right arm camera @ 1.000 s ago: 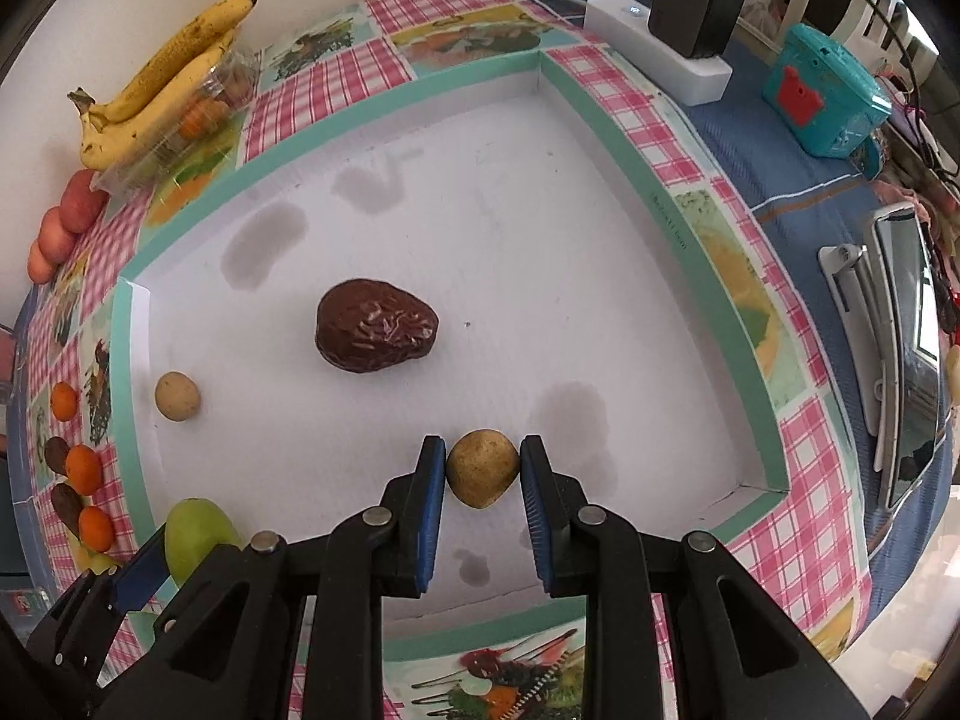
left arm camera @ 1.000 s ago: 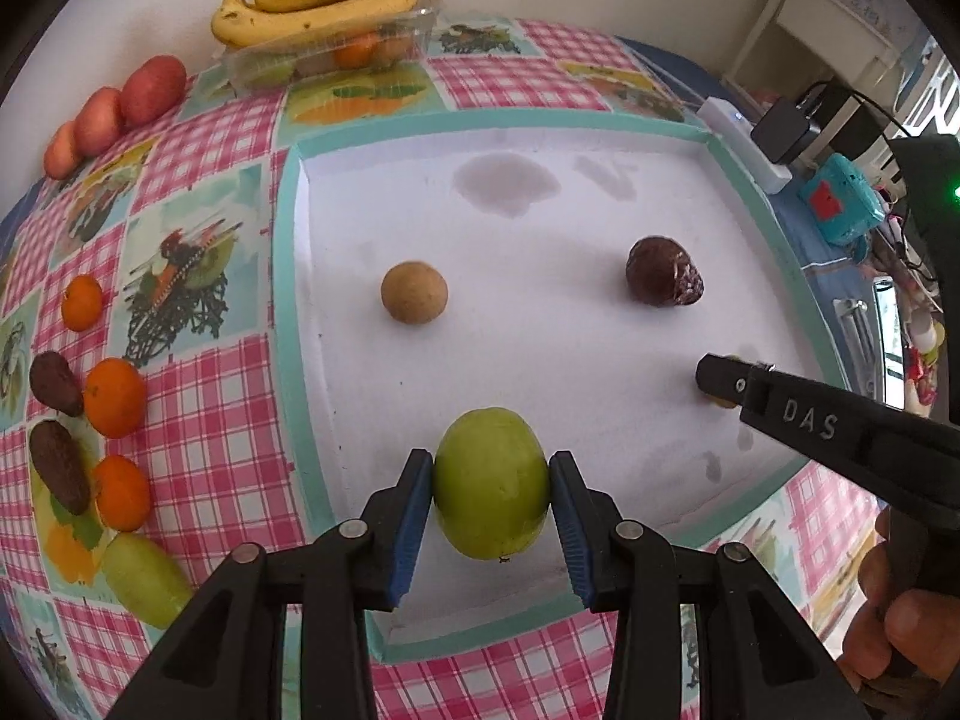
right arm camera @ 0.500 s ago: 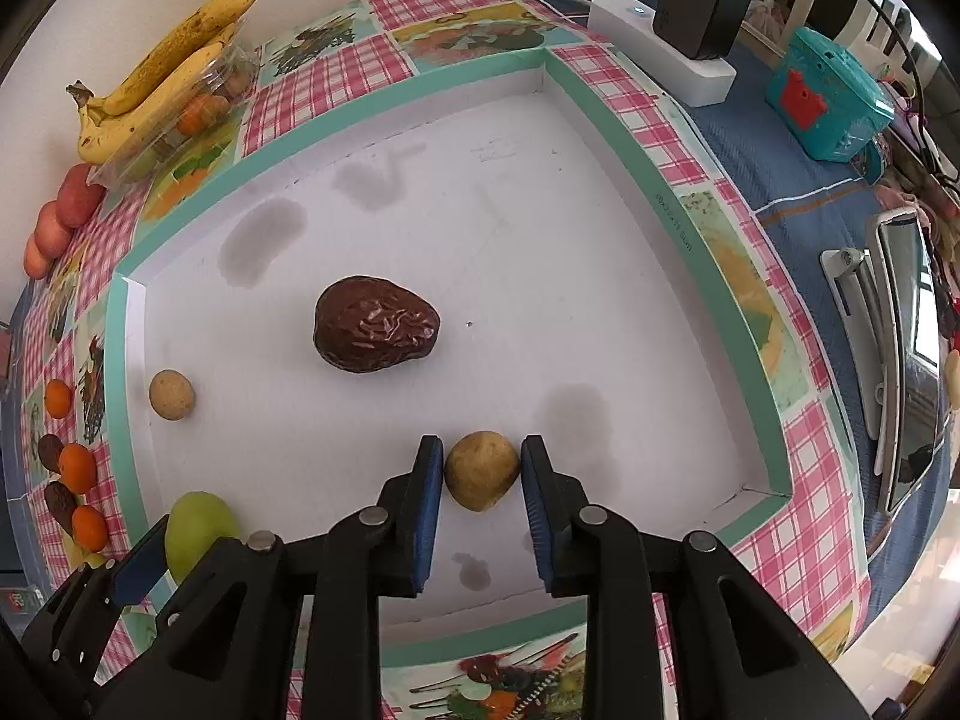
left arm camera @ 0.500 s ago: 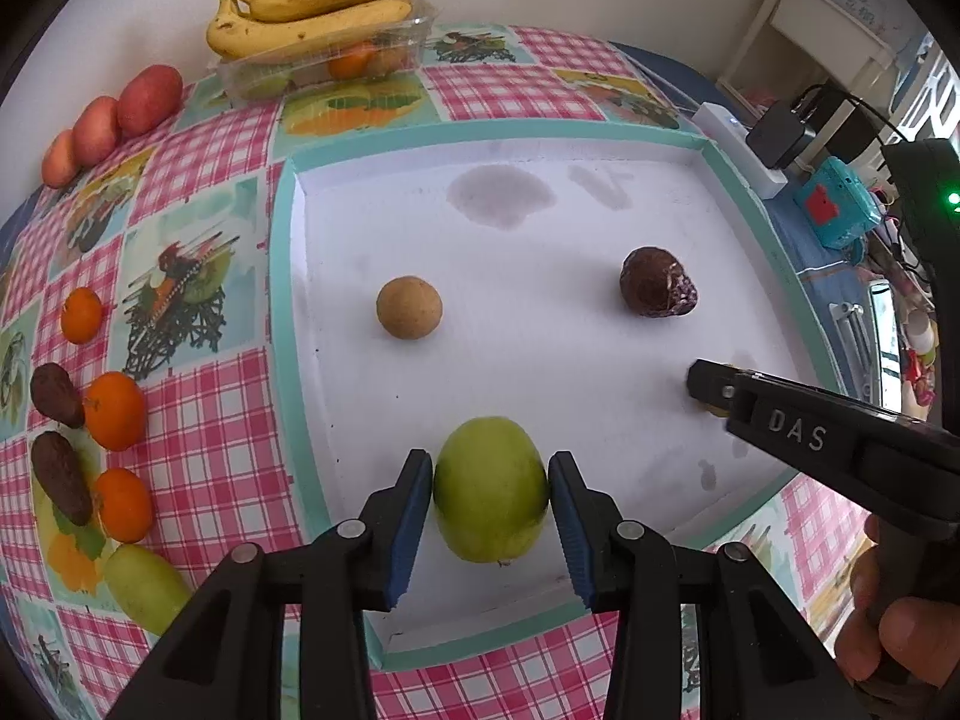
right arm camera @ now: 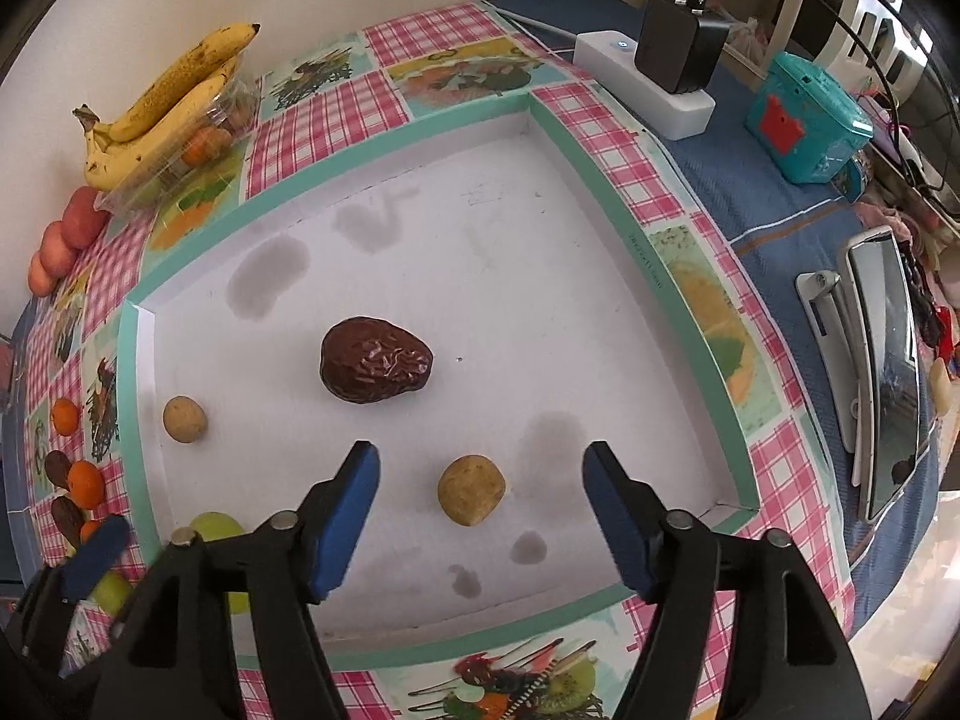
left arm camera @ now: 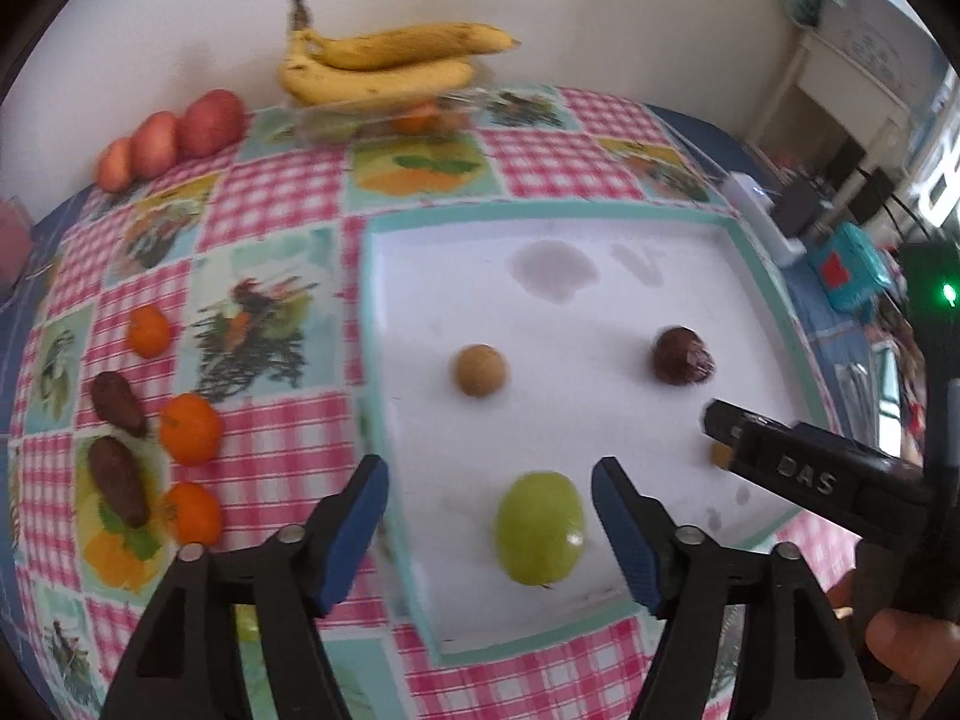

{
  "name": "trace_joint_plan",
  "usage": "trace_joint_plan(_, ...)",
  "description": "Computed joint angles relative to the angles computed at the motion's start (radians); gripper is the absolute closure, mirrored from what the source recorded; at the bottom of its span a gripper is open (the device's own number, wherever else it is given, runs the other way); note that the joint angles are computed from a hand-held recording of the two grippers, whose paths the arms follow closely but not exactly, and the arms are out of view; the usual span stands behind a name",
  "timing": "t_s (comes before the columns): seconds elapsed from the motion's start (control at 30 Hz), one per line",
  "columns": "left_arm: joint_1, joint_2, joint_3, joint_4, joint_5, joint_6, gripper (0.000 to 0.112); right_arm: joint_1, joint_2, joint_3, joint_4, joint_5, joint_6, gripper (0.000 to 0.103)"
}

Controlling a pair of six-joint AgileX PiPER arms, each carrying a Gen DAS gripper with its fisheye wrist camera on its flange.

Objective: Organize fruits
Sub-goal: 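Open the right tool to drop the tuber while the left tool releases the guava in the tray, then withdraw both open tools from the tray back toward the fruit row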

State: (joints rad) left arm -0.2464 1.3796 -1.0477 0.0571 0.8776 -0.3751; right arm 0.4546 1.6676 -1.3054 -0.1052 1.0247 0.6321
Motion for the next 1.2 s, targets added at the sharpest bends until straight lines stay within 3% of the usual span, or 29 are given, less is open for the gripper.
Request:
trace_joint_plan(0.3, 0.121, -0.048, 0.022, 0.111, 0.021, -0.103, 0.022, 0.018, -0.004, -0.007, -0.023, 0.004, 0.001, 0.023)
trace_joint_plan(0.5, 0.276, -0.071, 0.036, 0.089, 0.016, -0.057, 0.011, 0.032, -0.005, -0.009, -0.018, -0.005, -0.012, 0.012)
trace_joint_plan(0.67, 0.390, -0.090, 0.052, 0.109, 0.005, -0.041, 0.009, 0.042, -0.016, -0.001, -0.011, -0.030, -0.013, 0.012)
trace_joint_plan(0.87, 0.517, -0.117, 0.061, 0.075, -0.020, 0.035, 0.009, 0.073, -0.041, 0.004, -0.044, -0.075, 0.015, 0.012)
trace_joint_plan(1.2, 0.766, -0.154, 0.052, -0.098, -0.023, 0.279, 0.009, 0.132, -0.022, -0.077, -0.005, -0.111, -0.012, 0.012)
